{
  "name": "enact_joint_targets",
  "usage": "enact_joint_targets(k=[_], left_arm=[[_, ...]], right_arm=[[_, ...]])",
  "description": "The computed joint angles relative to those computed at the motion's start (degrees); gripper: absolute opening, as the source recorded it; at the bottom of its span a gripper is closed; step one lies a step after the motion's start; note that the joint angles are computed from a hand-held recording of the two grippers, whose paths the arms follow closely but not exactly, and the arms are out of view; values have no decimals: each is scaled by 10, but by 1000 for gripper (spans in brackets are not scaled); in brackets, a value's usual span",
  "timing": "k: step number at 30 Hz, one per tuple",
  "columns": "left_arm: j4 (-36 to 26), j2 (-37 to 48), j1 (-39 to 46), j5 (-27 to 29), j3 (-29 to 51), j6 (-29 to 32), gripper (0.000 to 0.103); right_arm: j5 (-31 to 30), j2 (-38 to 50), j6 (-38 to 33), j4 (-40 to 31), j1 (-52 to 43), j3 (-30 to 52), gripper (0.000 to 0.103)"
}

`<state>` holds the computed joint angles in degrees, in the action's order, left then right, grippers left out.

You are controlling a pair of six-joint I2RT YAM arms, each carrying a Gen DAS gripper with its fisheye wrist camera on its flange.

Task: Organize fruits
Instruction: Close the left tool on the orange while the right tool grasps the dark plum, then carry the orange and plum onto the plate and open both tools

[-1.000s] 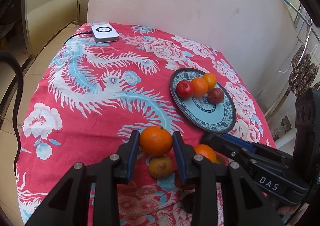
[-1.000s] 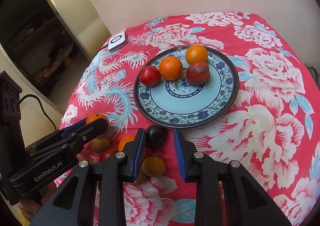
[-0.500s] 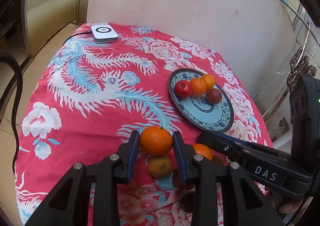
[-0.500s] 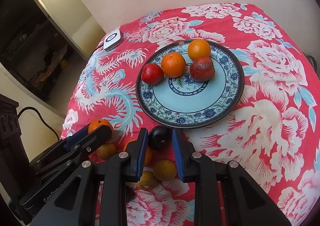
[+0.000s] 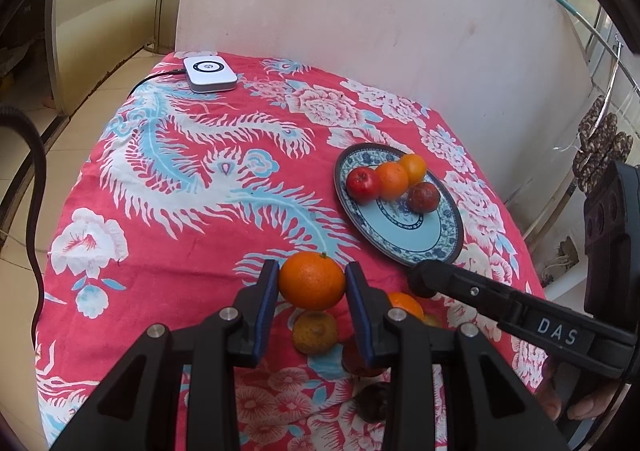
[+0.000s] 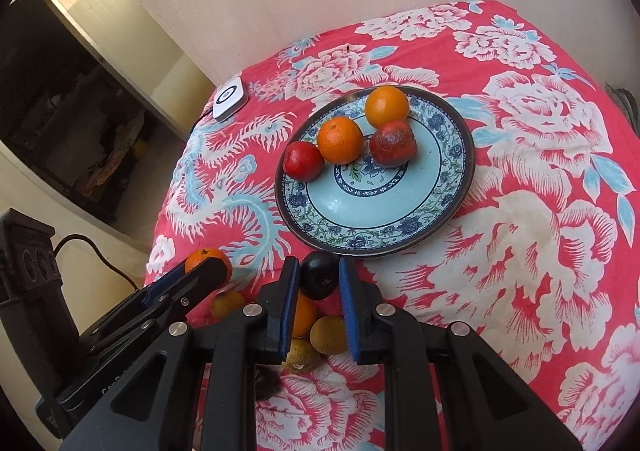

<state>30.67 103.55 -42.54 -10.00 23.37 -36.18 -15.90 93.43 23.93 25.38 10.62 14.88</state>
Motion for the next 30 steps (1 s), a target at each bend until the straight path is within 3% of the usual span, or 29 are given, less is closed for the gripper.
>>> enact_joint_targets(k=[11, 30], left_arm=[[-38, -5, -17, -2, 37, 5, 36], [-98, 64, -19, 10, 151, 20, 36]], right_arm=[[-13, -44, -42, -10, -43, -10, 22], [-72, 22, -117, -2, -165, 43, 22]])
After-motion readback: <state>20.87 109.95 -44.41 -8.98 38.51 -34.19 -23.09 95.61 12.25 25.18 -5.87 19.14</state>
